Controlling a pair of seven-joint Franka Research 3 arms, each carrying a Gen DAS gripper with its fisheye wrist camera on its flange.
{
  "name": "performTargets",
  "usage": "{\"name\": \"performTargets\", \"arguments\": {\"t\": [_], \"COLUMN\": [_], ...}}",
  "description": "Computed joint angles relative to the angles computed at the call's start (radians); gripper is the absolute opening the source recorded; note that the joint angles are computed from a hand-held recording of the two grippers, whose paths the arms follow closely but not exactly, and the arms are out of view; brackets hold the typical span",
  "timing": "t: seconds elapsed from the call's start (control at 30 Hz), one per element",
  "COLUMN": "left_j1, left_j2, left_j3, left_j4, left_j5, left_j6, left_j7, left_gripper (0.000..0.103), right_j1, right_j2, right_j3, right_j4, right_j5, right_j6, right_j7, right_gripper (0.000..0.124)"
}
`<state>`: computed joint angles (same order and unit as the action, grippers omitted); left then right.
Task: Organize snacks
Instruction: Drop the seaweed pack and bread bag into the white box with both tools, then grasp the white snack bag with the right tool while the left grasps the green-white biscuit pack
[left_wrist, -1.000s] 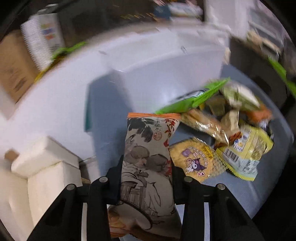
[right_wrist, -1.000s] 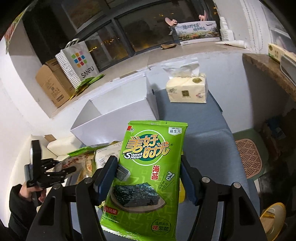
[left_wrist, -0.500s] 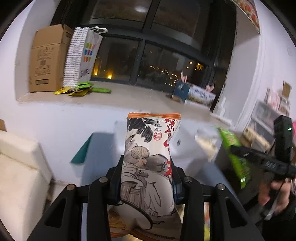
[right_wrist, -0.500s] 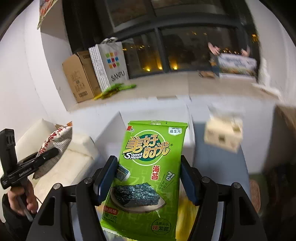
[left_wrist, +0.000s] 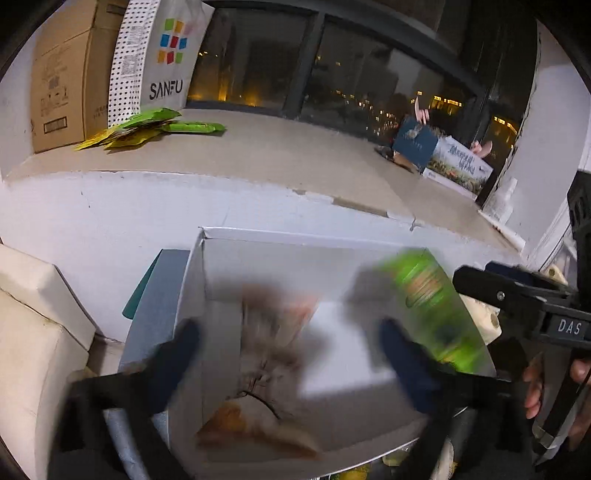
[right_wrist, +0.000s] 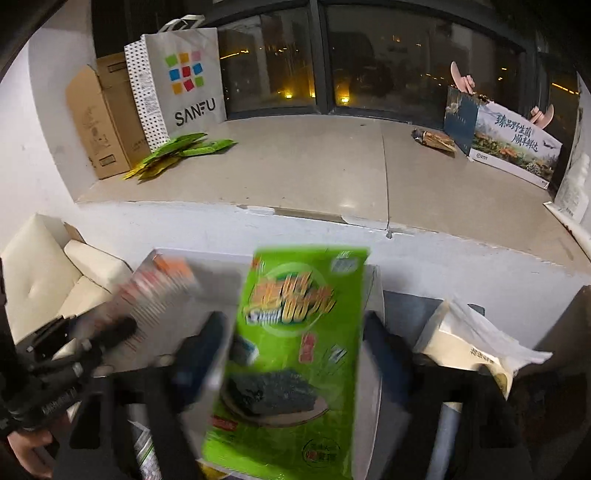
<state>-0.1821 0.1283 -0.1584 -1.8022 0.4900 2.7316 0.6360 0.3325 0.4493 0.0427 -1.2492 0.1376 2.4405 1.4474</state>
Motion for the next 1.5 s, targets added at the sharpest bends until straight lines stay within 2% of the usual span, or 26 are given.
{"name": "performTargets", "arguments": {"t": [0.13, 0.23, 0.33, 0.4, 0.47, 0.53, 0.63, 0.7, 0.77, 0.8, 0.83, 0.87, 0.93, 1.0, 1.1, 1.3, 1.37, 1.5], "left_j1": [0.002, 0.007, 0.013, 0.017, 0.027, 0.018, 0.032, 0.047, 0.025, 0.017, 0.002, -0.011, -0.031, -0.024, -0.016, 0.005, 0.005, -0.007], "left_j2": [-0.043, -0.104, -0.188, -0.263, -0.346, -0.428, -0.563, -0.645, -0.723, -0.744, -0.773, -0.790, -0.820, -0.835, -0.844, -0.843, -0.846, -0.853], "left_j3": [0.000, -0.007, -0.023, -0.036, -0.050, -0.049, -0.084, -0.121, -0.134, -0.138, -0.140, -0.141, -0.147, -0.171, -0.190, -0.218, -0.224, -0.220], "left_j4": [-0.040, -0.097, -0.170, -0.233, -0.311, -0.392, -0.518, -0.592, -0.678, -0.705, -0.741, -0.764, -0.800, -0.807, -0.803, -0.789, -0.790, -0.802], "left_j5": [0.008, 0.044, 0.072, 0.074, 0.075, 0.035, 0.025, 0.026, 0.001, -0.013, -0.032, -0.049, -0.073, -0.079, -0.069, -0.035, -0.028, -0.024], "left_j6": [-0.004, 0.026, 0.049, 0.057, 0.088, 0.130, 0.166, 0.169, 0.189, 0.200, 0.215, 0.220, 0.220, 0.207, 0.196, 0.204, 0.192, 0.186], "left_j7": [0.000, 0.010, 0.013, 0.013, -0.002, 0.024, 0.013, -0.011, -0.033, -0.040, -0.054, -0.060, -0.065, -0.077, -0.070, -0.061, -0.059, -0.055], "left_gripper": [0.103, 0.103, 0.103, 0.103, 0.103, 0.103, 0.103, 0.103, 0.103, 0.103, 0.103, 0.103, 0.103, 0.103, 0.103, 0.103, 0.103, 0.103], "right_j1": [-0.031, -0.032, -0.060, -0.067, -0.053, -0.055, -0.023, -0.007, 0.055, 0.110, 0.151, 0.159, 0.152, 0.137, 0.130, 0.063, 0.022, 0.003], "right_j2": [-0.002, -0.050, -0.162, -0.240, -0.305, -0.400, -0.559, -0.664, -0.754, -0.808, -0.847, -0.878, -0.911, -0.932, -0.915, -0.826, -0.762, -0.637], "right_j3": [0.035, 0.040, 0.085, 0.104, 0.091, 0.090, 0.072, 0.069, 0.017, -0.026, -0.066, -0.084, -0.103, -0.110, -0.125, -0.080, -0.047, -0.032], "right_j4": [-0.006, -0.081, -0.264, -0.369, -0.430, -0.524, -0.713, -0.855, -0.966, -1.033, -1.079, -1.117, -1.166, -1.212, -1.221, -1.155, -1.097, -0.974], "right_j5": [0.070, 0.085, 0.207, 0.284, 0.298, 0.389, 0.536, 0.514, 0.594, 0.675, 0.741, 0.776, 0.810, 0.843, 0.877, 0.811, 0.711, 0.682], "right_j6": [-0.021, 0.005, 0.173, 0.251, 0.232, 0.225, 0.335, 0.440, 0.489, 0.519, 0.522, 0.498, 0.441, 0.410, 0.358, 0.278, 0.218, 0.147], "right_j7": [-0.081, -0.137, -0.263, -0.349, -0.342, -0.397, -0.533, -0.502, -0.555, -0.601, -0.616, -0.587, -0.520, -0.455, -0.432, -0.322, -0.228, -0.153], "right_gripper": [0.103, 0.103, 0.103, 0.103, 0.103, 0.103, 0.103, 0.103, 0.103, 0.103, 0.103, 0.103, 0.103, 0.103, 0.103, 0.103, 0.103, 0.103]}}
